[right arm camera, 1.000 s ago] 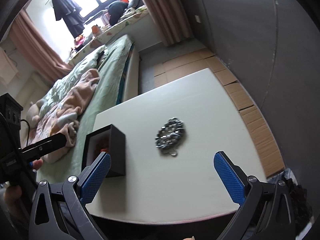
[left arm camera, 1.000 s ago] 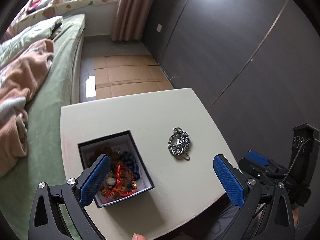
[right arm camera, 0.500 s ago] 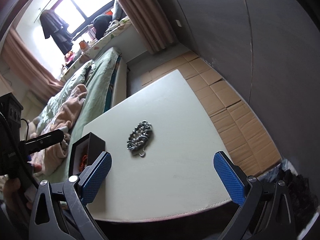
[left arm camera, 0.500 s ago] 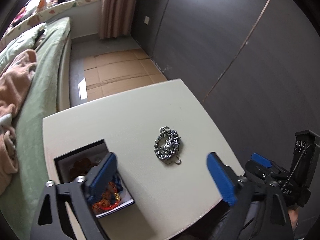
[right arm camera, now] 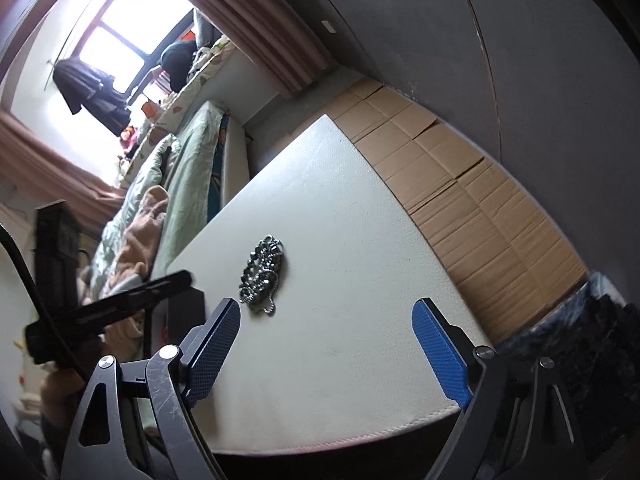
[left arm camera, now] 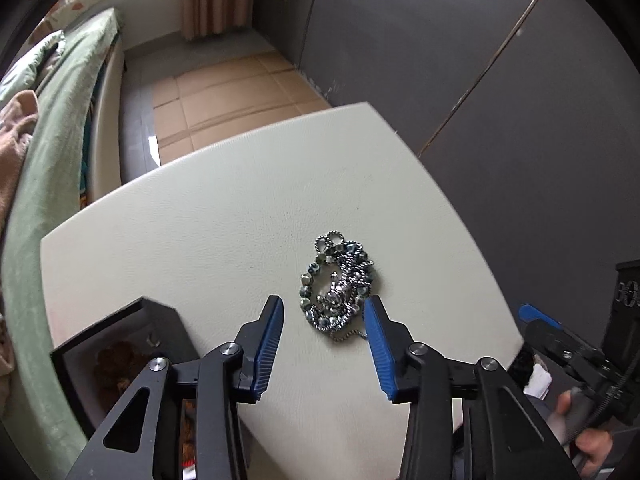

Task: Organize jewelry
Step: 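Reach the left tool to the silver bead chain bracelet and close on it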

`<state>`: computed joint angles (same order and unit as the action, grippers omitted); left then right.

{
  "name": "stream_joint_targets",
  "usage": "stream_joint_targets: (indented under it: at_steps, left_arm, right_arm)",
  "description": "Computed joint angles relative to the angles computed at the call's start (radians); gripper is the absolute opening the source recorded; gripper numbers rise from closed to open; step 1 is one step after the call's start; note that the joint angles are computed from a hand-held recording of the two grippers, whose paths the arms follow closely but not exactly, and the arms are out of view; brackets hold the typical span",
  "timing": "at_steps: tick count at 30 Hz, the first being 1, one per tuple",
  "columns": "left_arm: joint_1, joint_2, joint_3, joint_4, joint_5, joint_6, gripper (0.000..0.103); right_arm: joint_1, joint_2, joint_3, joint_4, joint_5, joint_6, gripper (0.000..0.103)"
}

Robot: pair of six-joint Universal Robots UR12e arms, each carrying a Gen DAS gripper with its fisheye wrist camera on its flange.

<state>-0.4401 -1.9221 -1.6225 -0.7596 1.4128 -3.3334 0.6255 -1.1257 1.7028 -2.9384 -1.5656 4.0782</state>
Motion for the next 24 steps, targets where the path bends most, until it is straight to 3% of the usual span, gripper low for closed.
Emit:
stream_joint_targets:
  at_steps: [8, 14, 17, 20, 22, 24]
  left_arm:
    - [-0.011, -0.057, 0.058, -0.067, 0.025, 0.016, 0.026]
    - [-0.013, -0.073, 0.064, -0.078, 0.046, 0.008, 0.026]
    - [-0.012, -0.082, 0.065, -0.082, 0.050, 0.001, 0.024]
    - [-0.008, -0.079, 0.057, -0.070, 0.045, -0.011, 0.009]
    - [0.004, -0.067, 0.043, -0.065, -0.013, -0.017, 0.009]
    - [-0.002, -0.051, 0.029, -0.036, 0.005, 0.005, 0.009]
  right_arm:
    - [-0.011, 0.003, 0.017, -0.047, 0.009, 0.051, 0.089]
    - [-0.024, 0.008, 0.028, -0.081, 0.056, 0.078, 0.089]
    - [-0.027, 0.013, 0.022, -0.073, 0.067, 0.075, 0.089]
    - [-0.027, 0.019, 0.005, -0.041, 0.075, 0.063, 0.089]
    - [-0.028, 0.026, -0.017, 0.002, 0.084, 0.040, 0.089]
    - [-0.028, 0.031, -0.029, 0.025, 0.087, 0.022, 0.089]
